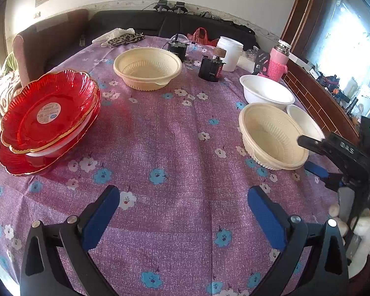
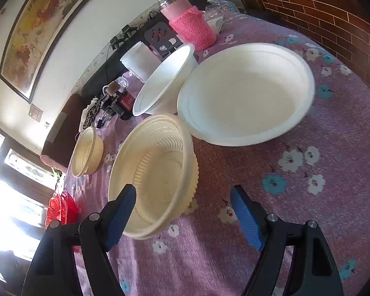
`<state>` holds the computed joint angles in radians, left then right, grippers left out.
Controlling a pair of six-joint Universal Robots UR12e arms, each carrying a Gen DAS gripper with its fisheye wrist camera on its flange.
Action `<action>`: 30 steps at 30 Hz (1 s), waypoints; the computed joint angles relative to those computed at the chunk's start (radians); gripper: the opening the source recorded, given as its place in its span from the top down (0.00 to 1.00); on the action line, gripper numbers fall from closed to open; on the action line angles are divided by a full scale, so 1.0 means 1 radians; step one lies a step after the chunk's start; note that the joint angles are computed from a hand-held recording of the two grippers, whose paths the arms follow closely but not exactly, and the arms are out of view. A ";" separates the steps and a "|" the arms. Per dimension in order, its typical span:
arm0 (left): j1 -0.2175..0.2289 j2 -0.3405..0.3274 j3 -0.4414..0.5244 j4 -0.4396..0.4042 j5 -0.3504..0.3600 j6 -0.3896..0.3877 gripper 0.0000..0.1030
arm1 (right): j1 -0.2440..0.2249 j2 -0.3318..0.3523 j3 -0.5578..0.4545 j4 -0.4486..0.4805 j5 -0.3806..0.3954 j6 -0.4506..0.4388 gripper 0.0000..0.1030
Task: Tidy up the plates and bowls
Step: 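Reach both grippers to the cream patterned bowl and grasp its rim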
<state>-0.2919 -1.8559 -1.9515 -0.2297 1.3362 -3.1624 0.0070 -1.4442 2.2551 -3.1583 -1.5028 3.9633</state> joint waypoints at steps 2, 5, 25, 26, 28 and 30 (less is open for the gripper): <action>0.002 -0.001 0.003 -0.004 -0.008 0.005 0.00 | 0.002 0.016 -0.018 0.016 0.003 0.000 0.20; 0.005 -0.004 0.007 -0.011 -0.017 0.008 0.00 | 0.011 0.031 -0.043 0.058 -0.005 -0.007 0.21; -0.041 -0.185 0.297 -0.253 -0.132 -0.059 0.00 | -0.001 0.040 -0.050 0.098 0.023 -0.022 0.57; -0.045 -0.198 0.312 -0.262 -0.138 -0.065 0.00 | -0.002 0.039 -0.047 0.092 0.025 -0.026 0.57; -0.054 -0.221 0.339 -0.282 -0.147 -0.066 0.00 | -0.004 0.036 -0.044 0.084 0.031 -0.031 0.57; -0.065 -0.245 0.369 -0.313 -0.141 -0.068 0.00 | -0.007 0.034 -0.039 0.076 0.039 -0.035 0.57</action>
